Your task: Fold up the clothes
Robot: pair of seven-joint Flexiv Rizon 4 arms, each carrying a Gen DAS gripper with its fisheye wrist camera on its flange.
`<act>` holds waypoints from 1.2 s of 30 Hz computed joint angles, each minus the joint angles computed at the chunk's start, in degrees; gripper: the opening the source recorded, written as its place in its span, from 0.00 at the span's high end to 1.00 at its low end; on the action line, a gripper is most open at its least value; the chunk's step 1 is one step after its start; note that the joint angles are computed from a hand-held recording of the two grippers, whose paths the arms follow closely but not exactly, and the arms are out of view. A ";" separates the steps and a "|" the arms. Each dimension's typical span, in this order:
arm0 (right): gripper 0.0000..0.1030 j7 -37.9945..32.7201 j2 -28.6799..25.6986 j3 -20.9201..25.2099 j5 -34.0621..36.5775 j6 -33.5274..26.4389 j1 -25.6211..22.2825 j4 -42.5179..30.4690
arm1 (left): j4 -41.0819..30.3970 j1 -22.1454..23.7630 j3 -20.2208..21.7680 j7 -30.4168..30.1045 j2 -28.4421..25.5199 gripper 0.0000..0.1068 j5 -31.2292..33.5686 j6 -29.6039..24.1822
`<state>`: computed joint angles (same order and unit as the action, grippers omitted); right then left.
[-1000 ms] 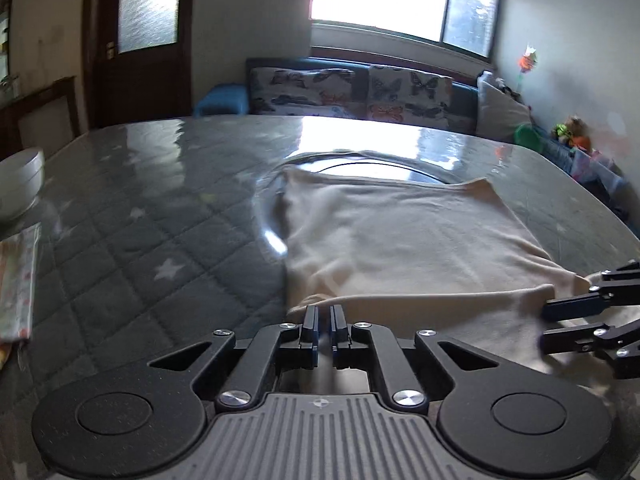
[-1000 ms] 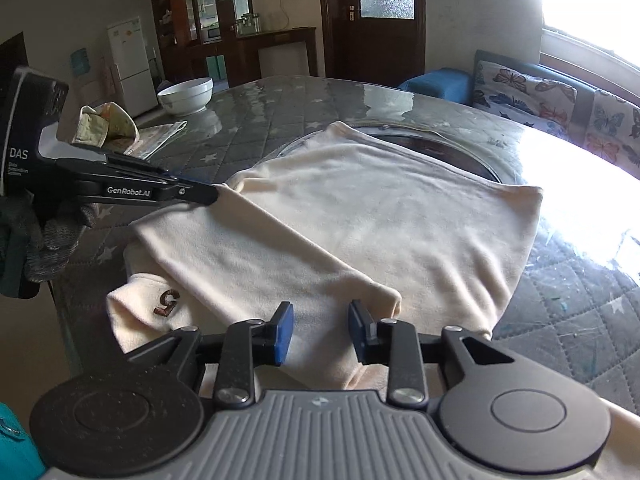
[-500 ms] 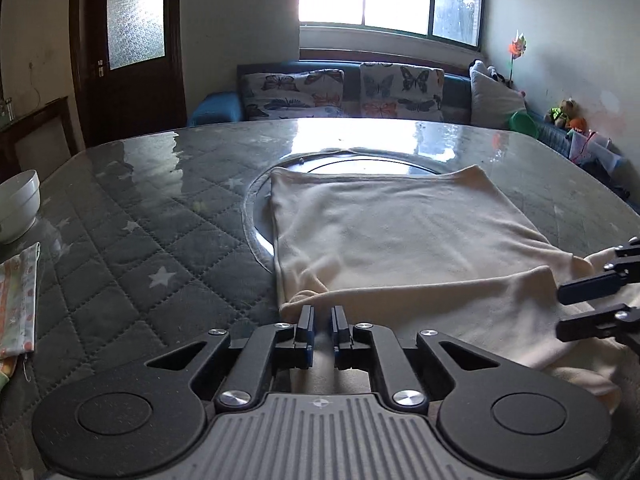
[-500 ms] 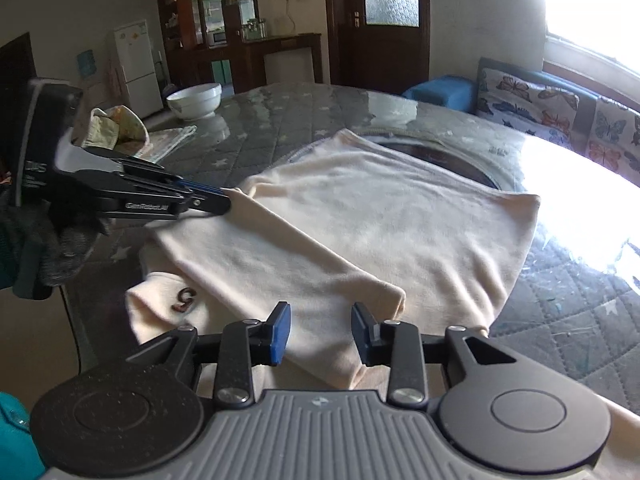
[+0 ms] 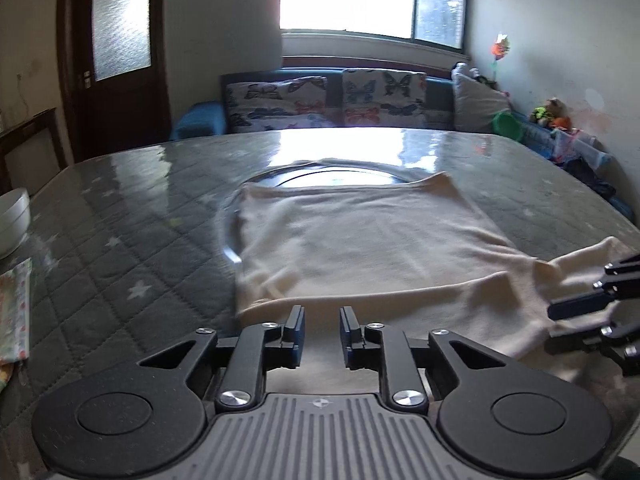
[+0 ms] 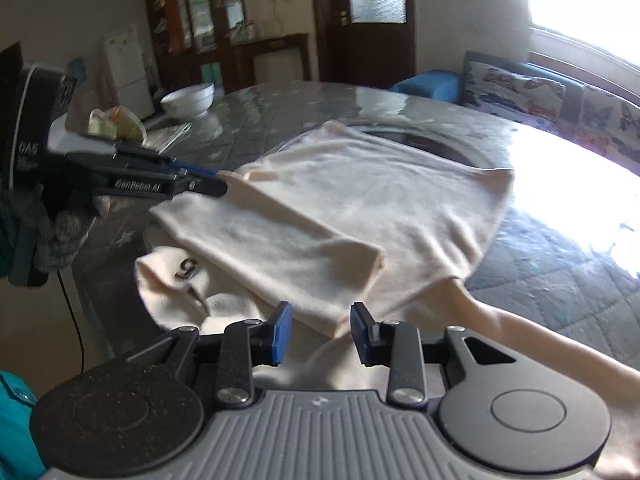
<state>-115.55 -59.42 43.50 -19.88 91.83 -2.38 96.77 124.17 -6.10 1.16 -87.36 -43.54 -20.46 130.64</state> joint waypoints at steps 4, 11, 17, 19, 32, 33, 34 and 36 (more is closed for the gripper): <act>0.69 3.16 1.86 -2.23 1.64 4.80 -0.66 1.83 | -1.48 0.09 -1.27 0.41 -0.14 0.75 1.98 -1.32; 0.68 15.11 7.81 -20.74 9.71 15.42 7.19 4.80 | -4.78 -1.17 -2.18 1.64 -1.02 0.74 3.69 -4.24; 0.68 22.41 8.41 -34.59 16.03 19.98 14.26 5.05 | -6.33 -3.03 -1.47 2.76 -1.31 0.69 2.68 -6.20; 0.67 25.12 7.74 -36.40 16.66 20.33 14.32 4.53 | -6.59 -3.67 -1.18 3.17 -1.42 0.64 2.39 -6.16; 0.92 36.78 6.25 -34.34 6.89 22.17 9.68 5.06 | -7.96 -4.78 -1.41 4.98 -1.89 0.60 2.00 -8.20; 0.94 37.71 6.35 -33.80 5.96 22.77 9.04 5.25 | -8.01 -4.75 -1.46 5.03 -1.98 0.60 2.15 -8.32; 0.94 38.65 6.44 -33.28 5.02 23.37 8.43 5.43 | -8.05 -4.73 -1.49 5.05 -2.05 0.60 2.23 -8.45; 0.95 40.48 6.81 -31.53 2.32 24.82 6.59 5.88 | -7.92 -4.56 -1.59 4.87 -2.07 0.59 2.47 -8.35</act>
<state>-75.07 -52.61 11.97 -17.56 116.64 4.21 102.65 116.25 -10.65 -0.43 -82.50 -45.61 -17.99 122.28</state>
